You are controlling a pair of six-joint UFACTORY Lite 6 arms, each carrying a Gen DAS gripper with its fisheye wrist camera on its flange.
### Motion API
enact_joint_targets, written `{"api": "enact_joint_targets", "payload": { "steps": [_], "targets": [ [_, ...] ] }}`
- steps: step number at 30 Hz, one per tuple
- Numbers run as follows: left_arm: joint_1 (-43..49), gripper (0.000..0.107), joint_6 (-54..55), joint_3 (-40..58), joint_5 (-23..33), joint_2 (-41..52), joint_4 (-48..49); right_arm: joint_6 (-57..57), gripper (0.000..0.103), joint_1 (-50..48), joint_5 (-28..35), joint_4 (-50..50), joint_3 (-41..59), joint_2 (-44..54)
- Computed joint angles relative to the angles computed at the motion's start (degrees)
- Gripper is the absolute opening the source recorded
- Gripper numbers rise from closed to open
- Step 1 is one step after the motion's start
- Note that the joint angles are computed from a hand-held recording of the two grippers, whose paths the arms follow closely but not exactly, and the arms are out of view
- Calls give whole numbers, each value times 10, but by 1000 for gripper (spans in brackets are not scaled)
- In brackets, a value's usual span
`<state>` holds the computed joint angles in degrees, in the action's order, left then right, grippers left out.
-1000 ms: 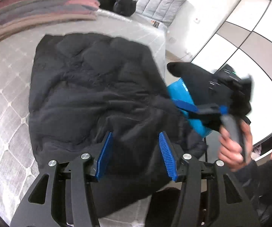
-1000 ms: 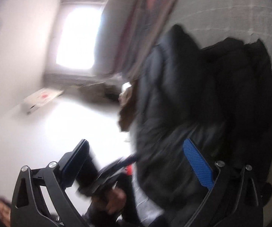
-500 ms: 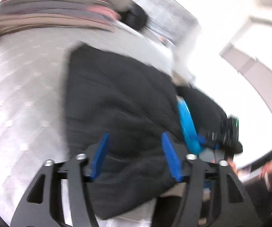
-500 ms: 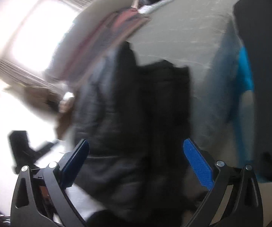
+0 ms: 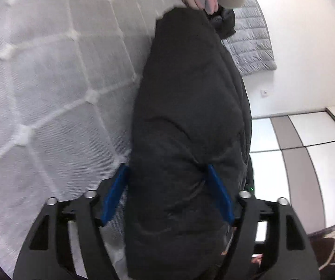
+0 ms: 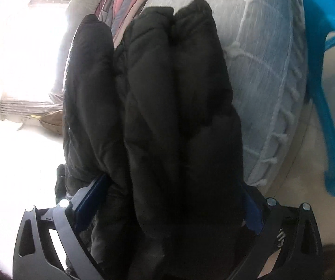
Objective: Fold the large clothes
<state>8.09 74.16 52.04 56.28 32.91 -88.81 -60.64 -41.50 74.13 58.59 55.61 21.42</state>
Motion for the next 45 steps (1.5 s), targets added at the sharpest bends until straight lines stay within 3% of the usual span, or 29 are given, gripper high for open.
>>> {"api": "enact_joint_targets", "payload": {
  "steps": [2, 3, 4, 6, 9, 15, 19, 22, 25, 30, 34, 36, 39, 41, 45],
  "targets": [
    [-28, 72, 6, 25, 6, 32, -23, -15, 96, 0, 13, 11, 12, 27],
    [-40, 66, 14, 28, 4, 33, -36, -21, 96, -2, 19, 15, 14, 34],
    [-52, 60, 22, 27, -8, 24, -47, -17, 96, -2, 26, 17, 14, 30],
    [-63, 36, 24, 34, -27, 9, -54, -20, 96, 1, 35, 23, 15, 33],
    [-71, 23, -5, 40, -61, -51, -30, -42, 96, 7, 40, 23, 11, 27],
    [-83, 17, -68, 89, -127, -145, 49, 11, 96, 123, 27, 90, 74, 6],
    [-21, 16, -98, 104, -120, -177, 98, 40, 96, 214, -2, 137, 145, 63],
    [25, 16, -103, 111, -142, -184, 146, 67, 96, 300, -41, 147, 217, 123],
    [62, 22, -172, 157, -150, -108, 244, 125, 96, 367, -105, 100, 289, 166],
    [107, 41, -155, 181, -129, -44, 239, 110, 96, 356, -169, 84, 211, 84],
    [90, 58, -108, 118, -216, -138, 208, 109, 96, 351, -264, 56, 147, -64],
    [93, 70, -91, 79, -242, -206, 207, 101, 96, 363, -269, 61, 147, -102],
    [110, 71, -36, 32, -242, -260, 178, 138, 96, 412, -276, 24, 189, -93],
    [130, 71, -4, -3, -236, -294, 170, 214, 96, 464, -334, -42, 186, -82],
    [114, 72, -12, -34, -286, -326, 201, 310, 96, 485, -392, -144, 181, -32]
  ]
}}
